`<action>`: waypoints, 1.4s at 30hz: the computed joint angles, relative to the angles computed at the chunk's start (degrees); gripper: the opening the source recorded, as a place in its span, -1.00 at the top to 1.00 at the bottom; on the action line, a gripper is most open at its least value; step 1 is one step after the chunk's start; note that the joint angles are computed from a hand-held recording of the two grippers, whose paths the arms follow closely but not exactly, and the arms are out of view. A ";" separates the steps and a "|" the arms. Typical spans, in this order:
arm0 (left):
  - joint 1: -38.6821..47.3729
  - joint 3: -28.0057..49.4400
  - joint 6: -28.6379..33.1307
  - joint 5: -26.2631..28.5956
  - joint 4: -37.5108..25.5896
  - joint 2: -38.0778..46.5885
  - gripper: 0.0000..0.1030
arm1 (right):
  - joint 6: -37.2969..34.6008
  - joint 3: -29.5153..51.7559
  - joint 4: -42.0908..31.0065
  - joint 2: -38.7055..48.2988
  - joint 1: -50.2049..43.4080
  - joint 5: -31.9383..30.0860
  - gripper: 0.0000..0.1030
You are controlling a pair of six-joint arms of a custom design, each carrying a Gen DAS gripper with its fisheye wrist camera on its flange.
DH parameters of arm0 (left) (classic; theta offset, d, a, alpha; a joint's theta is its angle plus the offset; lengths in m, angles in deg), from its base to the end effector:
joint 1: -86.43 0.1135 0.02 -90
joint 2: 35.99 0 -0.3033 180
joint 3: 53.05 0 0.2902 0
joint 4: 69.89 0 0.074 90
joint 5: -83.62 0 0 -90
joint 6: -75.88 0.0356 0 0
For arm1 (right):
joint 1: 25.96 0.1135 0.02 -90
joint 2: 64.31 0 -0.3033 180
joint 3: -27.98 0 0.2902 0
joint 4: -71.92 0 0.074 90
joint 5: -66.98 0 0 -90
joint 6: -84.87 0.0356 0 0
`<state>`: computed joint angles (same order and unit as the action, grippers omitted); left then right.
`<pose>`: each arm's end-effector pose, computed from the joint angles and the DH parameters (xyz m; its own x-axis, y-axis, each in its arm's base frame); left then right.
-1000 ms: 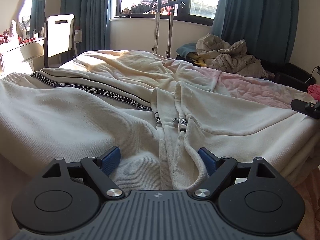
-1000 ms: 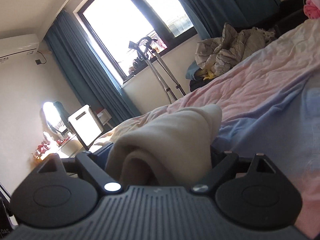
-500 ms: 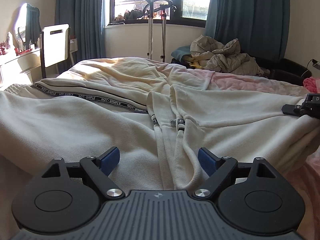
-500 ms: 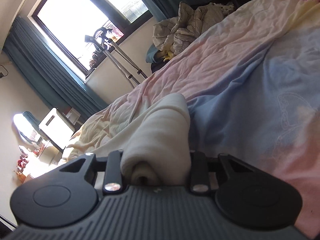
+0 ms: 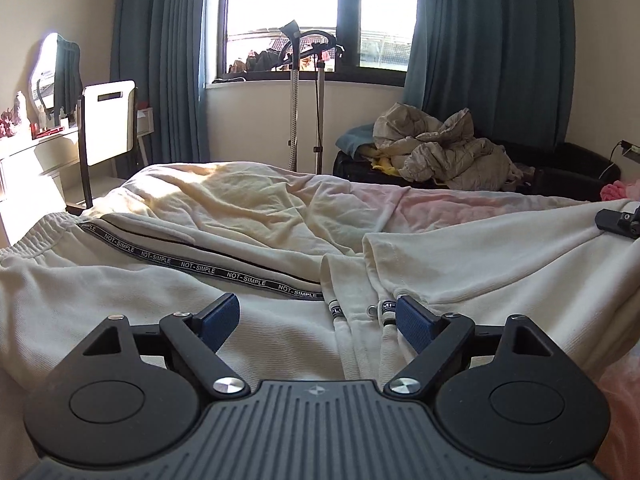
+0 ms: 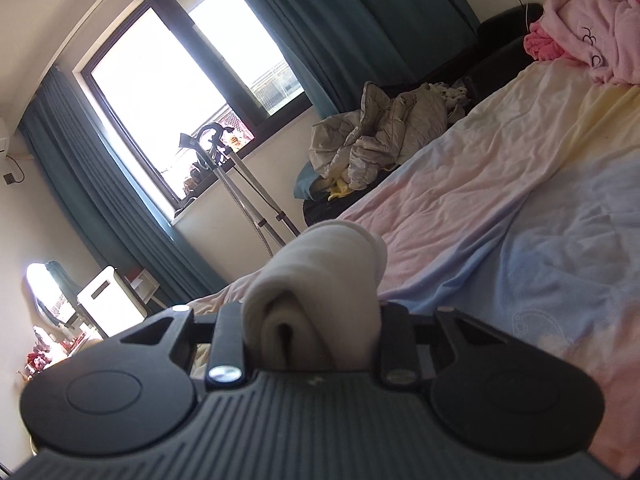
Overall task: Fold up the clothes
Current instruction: 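Lift the held edge with the right gripper and fold it over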
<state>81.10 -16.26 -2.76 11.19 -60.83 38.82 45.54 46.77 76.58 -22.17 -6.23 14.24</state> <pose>0.2615 -0.0352 0.1752 -0.4034 0.2262 -0.8866 0.4396 0.8977 0.0290 0.1564 0.0332 0.1692 0.0186 0.6607 -0.7504 0.4052 0.6812 0.6098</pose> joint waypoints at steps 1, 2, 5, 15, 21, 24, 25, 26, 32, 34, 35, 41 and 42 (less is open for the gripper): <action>-3.02 0.23 0.59 -2.71 0.54 1.00 -0.70 | -0.34 0.11 -2.14 -2.52 -0.52 0.31 0.39; -5.41 0.33 0.25 -4.00 1.00 1.72 -0.70 | -0.92 0.15 -4.63 -5.58 -0.99 0.97 0.39; -12.28 1.08 -1.00 -6.69 1.64 3.94 -0.71 | -3.10 0.45 -12.26 -15.00 -2.62 2.97 0.40; -27.79 2.00 -3.21 -12.87 6.40 10.76 -0.71 | -19.51 -0.07 -16.54 -29.96 -8.28 6.73 0.40; -13.35 2.07 5.27 -1.00 -5.72 0.13 -0.71 | -23.16 -1.19 -8.71 -24.68 -7.44 7.02 0.39; -2.72 0.71 8.94 6.79 -9.41 -5.38 -0.73 | -24.66 -0.85 -4.29 -19.39 -3.05 11.93 0.39; 0.76 0.33 9.17 8.93 -9.96 -6.20 -0.73 | -24.98 -0.63 -2.79 -17.28 -1.68 13.55 0.39; 4.31 0.12 9.45 11.13 -10.54 -6.79 -0.73 | -25.28 -0.37 -1.36 -15.18 -0.40 15.09 0.39; 15.75 5.41 -1.33 19.21 -12.97 -1.13 -0.73 | -33.91 1.58 15.79 2.64 10.93 27.94 0.39; 18.73 7.52 -3.78 20.87 -12.62 -0.41 -0.73 | -37.60 3.92 20.66 9.84 13.76 30.40 0.40; 20.56 8.53 -5.34 22.11 -12.08 -0.10 -0.73 | -40.21 5.35 23.65 13.72 15.26 31.57 0.40; 32.23 12.13 -19.92 31.51 -1.26 5.00 -0.73 | -58.39 17.31 46.35 40.34 22.44 33.51 0.40; 34.02 13.06 -22.50 33.00 0.39 6.05 -0.73 | -60.98 20.22 48.98 45.07 23.46 33.07 0.40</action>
